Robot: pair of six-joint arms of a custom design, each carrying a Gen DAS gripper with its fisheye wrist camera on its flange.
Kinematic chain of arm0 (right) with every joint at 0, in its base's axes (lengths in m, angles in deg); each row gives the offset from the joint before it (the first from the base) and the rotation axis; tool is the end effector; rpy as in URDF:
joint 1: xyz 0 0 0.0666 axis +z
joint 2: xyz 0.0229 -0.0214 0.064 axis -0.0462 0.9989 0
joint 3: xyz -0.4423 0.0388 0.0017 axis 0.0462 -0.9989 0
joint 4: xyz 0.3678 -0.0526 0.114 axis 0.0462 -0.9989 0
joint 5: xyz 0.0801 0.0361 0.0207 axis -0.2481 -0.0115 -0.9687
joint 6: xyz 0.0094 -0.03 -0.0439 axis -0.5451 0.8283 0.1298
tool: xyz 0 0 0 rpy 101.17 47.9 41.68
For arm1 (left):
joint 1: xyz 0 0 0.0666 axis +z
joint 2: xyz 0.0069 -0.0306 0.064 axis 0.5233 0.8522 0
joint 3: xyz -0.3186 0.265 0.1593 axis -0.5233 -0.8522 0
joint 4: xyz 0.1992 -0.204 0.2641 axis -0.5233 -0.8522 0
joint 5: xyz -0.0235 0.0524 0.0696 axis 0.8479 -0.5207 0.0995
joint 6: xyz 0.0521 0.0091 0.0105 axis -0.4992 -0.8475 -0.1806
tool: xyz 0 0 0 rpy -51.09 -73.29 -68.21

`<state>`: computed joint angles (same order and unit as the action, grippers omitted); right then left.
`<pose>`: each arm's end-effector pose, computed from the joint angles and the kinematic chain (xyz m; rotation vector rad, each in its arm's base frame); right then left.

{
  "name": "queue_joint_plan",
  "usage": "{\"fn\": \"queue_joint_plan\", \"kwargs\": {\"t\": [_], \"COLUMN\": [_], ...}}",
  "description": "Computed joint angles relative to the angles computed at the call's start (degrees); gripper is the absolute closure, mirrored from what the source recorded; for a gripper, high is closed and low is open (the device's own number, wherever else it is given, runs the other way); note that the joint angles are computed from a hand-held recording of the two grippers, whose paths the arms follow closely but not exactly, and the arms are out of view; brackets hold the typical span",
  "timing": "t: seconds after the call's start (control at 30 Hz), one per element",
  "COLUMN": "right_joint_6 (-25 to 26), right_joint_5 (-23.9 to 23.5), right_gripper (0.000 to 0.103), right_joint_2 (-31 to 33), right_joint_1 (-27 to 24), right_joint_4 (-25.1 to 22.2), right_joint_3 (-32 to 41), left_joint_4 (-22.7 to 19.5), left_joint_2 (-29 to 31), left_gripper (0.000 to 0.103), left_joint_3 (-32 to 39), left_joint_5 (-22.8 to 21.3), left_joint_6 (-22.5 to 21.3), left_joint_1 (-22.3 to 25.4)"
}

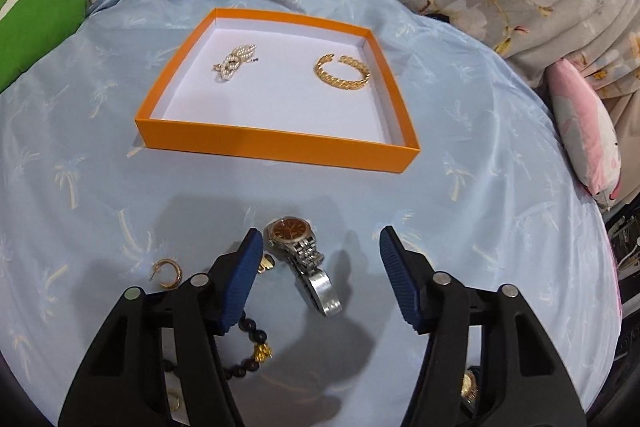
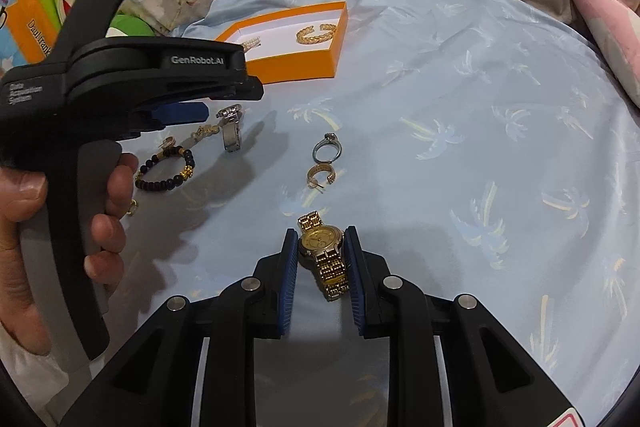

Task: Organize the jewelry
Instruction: 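Grasp the silver watch with the left tool while the right tool holds the gold watch, then carry both watches into the orange box and open both tools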

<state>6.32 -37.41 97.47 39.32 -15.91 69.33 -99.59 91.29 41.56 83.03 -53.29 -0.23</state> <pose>0.3898 0.3328 0.4036 0.2529 2.4847 0.1669 0.5387 -0.3371 0.4085 0.3376 2.5350 -0.4228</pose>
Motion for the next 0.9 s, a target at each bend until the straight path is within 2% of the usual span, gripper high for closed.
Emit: {"fn": "queue_joint_plan", "kwargs": {"t": [0.07,0.1,0.17,0.27,0.63,0.9], "right_joint_6": [0.3,0.5,0.8,1.0,0.1,1.1], "right_joint_5": [0.1,0.2,0.2,0.0,-0.3,1.3], "right_gripper": [0.081,0.081,0.081,0.081,0.081,0.081], "right_joint_2": [0.0,0.0,0.2,0.0,-0.3,-1.2], "right_joint_1": [-0.1,-0.1,-0.1,-0.3,-0.5,-1.3], "right_joint_4": [0.3,0.4,0.4,0.8,1.7,2.0], "right_joint_3": [-0.1,-0.1,0.0,-0.2,-0.6,1.5], "left_joint_4": [-0.7,-0.8,0.1,0.4,4.1,4.5], "left_joint_2": [0.8,1.0,0.8,1.0,-1.4,-5.4], "left_gripper": [0.059,0.061,0.072,0.078,0.079,0.079], "left_joint_3": [0.5,0.5,-0.1,-0.1,-2.7,-4.2], "left_joint_5": [0.6,0.9,0.1,1.1,1.2,4.4], "left_joint_6": [0.4,0.8,0.4,0.2,-2.3,-2.0], "left_joint_1": [0.3,0.5,0.5,0.8,0.5,2.0]}}
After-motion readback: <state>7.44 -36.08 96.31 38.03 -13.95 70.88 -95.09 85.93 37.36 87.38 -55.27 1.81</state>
